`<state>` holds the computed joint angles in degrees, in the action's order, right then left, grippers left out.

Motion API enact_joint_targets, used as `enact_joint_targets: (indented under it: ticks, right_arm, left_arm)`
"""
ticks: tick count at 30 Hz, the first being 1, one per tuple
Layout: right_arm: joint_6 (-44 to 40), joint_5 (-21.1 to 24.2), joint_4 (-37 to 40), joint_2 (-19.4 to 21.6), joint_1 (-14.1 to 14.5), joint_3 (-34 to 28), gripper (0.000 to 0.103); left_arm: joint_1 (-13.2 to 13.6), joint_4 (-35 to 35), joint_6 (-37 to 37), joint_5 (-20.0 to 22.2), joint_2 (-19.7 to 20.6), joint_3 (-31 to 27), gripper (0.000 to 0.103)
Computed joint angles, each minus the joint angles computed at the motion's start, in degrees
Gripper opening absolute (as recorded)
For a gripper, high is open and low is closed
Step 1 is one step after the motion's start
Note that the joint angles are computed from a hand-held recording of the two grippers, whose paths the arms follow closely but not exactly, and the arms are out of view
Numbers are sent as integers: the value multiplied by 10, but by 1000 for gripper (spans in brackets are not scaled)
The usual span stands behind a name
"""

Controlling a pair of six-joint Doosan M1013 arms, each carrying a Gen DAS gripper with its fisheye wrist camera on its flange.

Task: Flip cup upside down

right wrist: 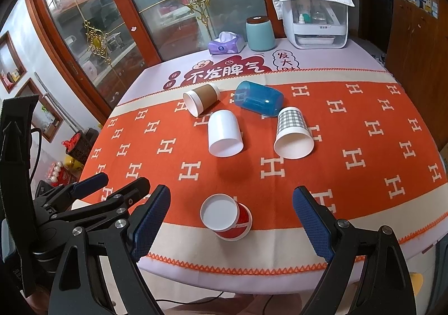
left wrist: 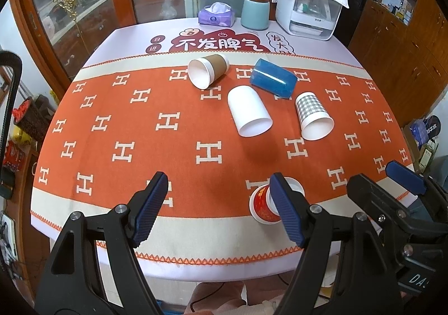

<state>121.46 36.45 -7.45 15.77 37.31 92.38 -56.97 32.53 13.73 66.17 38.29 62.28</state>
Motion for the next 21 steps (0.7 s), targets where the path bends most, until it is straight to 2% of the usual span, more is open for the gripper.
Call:
enact_joint_targets:
  ticks: [21]
  right_arm:
    - [-7, 1, 9, 2, -2, 0, 90]
  left_arm:
    - [0, -3, 1, 0, 1, -1, 73]
